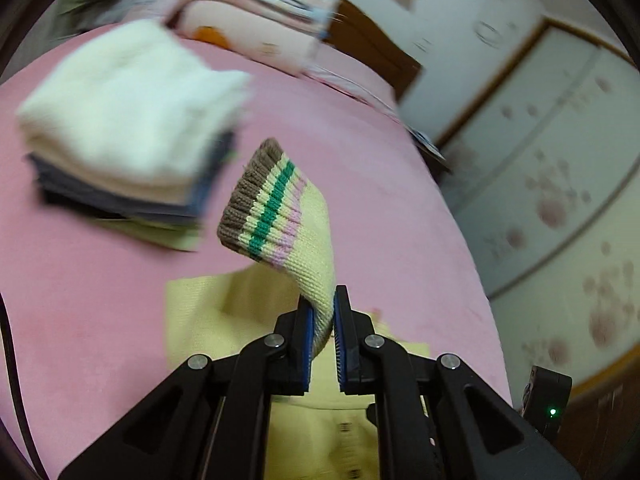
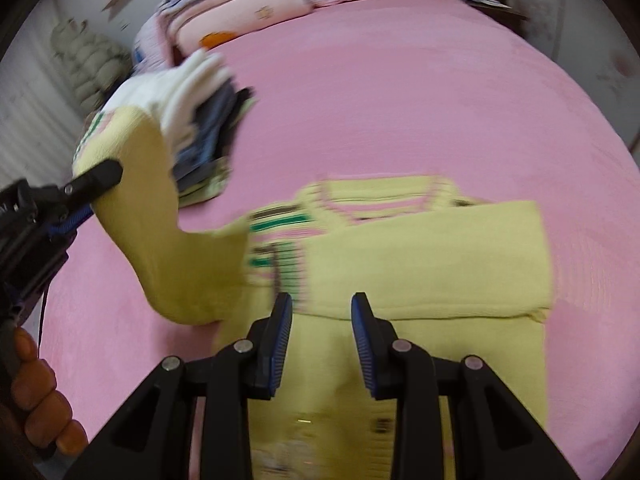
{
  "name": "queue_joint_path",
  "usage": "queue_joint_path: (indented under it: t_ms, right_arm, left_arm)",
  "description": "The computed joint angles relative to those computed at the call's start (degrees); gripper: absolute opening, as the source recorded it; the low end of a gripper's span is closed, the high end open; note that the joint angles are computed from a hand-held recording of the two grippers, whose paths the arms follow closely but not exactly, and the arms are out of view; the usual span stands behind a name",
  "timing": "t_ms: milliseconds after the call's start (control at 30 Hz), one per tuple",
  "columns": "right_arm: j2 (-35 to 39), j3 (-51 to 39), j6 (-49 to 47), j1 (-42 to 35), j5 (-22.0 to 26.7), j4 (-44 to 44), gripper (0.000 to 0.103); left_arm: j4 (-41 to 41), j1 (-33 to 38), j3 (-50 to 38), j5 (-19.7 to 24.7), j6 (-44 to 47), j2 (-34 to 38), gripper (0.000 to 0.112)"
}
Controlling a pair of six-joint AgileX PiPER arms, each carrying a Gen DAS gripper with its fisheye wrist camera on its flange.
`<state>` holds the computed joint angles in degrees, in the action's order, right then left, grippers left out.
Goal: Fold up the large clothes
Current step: 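Fold the held sleeve across the cardigan front with the left tool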
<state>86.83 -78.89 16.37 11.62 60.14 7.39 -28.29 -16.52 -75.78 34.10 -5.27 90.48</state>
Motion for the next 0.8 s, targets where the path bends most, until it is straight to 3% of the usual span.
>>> queue_joint_path:
  t_ms: [167,333,467,633,800]
  right_arm:
    - [-5.04,5.67,-5.96,-9.71,-0.61,0.96,0.031]
    - [-6.88,9.89,-12.69,-18.62,-0.34,3.49,0.031]
    - [-6.71,11.86,-17.25,-23.26,0.02,5.21,0.031]
    - [-6.43,11.69,-20.84,-25.60,0.73,7.34,0.031]
    - [-5.37,9.91,-23.62,-26.94,2.11,10.51,0.031]
  left_arm:
    - [6.15,-10.26,-6.82,-0.78,-6.97,8.31,0.007]
    - [13.33,-16.07,-13.97,1.51,-12.45,19.01,0.009]
    - [17.84,-18.11,-23.27,7.58,-16.42,27.72,0.020]
    - [15.63,-17.60,-16.19,3.93,-16.81,24.60,0.046]
    - [17.89,-16.44,-9.51,0.94,-20.14,17.83,0.052]
